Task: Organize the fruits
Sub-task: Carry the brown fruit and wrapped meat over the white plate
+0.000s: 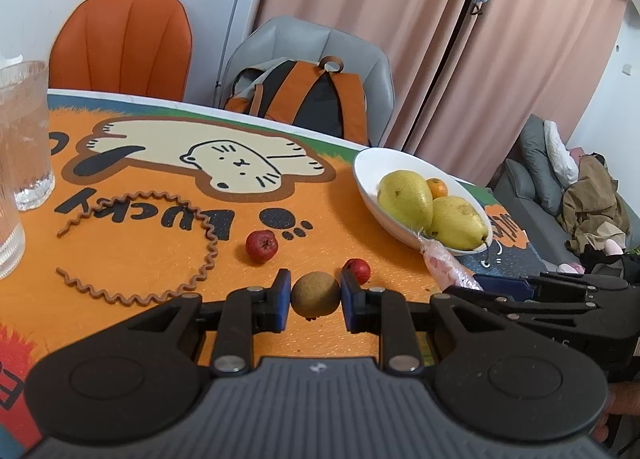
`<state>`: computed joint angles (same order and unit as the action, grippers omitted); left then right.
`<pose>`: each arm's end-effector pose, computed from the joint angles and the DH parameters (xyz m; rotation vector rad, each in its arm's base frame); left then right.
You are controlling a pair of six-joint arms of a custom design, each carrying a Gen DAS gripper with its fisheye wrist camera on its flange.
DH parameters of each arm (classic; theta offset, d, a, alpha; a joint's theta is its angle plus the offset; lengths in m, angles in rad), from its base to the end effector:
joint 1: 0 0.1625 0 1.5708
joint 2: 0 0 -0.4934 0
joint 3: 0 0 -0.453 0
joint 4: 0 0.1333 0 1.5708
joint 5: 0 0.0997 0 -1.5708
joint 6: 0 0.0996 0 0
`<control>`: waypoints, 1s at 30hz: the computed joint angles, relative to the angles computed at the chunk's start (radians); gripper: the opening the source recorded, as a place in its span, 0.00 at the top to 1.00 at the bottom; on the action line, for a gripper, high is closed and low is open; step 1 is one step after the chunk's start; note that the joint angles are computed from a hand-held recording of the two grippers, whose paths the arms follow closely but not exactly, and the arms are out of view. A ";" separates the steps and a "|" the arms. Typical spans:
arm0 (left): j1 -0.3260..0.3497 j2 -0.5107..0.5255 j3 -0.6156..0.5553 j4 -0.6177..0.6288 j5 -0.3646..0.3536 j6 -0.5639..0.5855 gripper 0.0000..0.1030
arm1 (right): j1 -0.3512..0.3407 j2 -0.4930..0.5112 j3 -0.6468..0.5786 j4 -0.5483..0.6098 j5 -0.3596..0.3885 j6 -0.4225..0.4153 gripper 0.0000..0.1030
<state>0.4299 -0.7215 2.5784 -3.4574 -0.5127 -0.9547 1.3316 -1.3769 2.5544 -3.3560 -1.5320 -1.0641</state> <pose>-0.2207 -0.3433 0.0079 0.1991 2.3529 -1.2135 0.0367 -0.4283 0.2035 1.1037 -2.4812 0.7090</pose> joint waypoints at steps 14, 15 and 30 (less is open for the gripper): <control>-0.014 -0.003 -0.030 -0.013 0.011 0.066 0.76 | -0.011 -0.081 -0.005 0.024 0.049 0.023 0.78; -0.013 -0.002 -0.034 -0.016 0.011 0.074 0.76 | -0.011 -0.086 -0.010 0.030 0.048 0.028 0.78; 0.008 0.012 -0.091 -0.045 0.007 0.186 0.76 | -0.022 -0.112 -0.051 0.043 0.089 0.039 0.79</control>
<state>0.4376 -0.7100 2.4875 -3.5022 -0.5052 -0.7685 1.3099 -1.4893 2.5029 -3.3131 -1.4428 -1.0253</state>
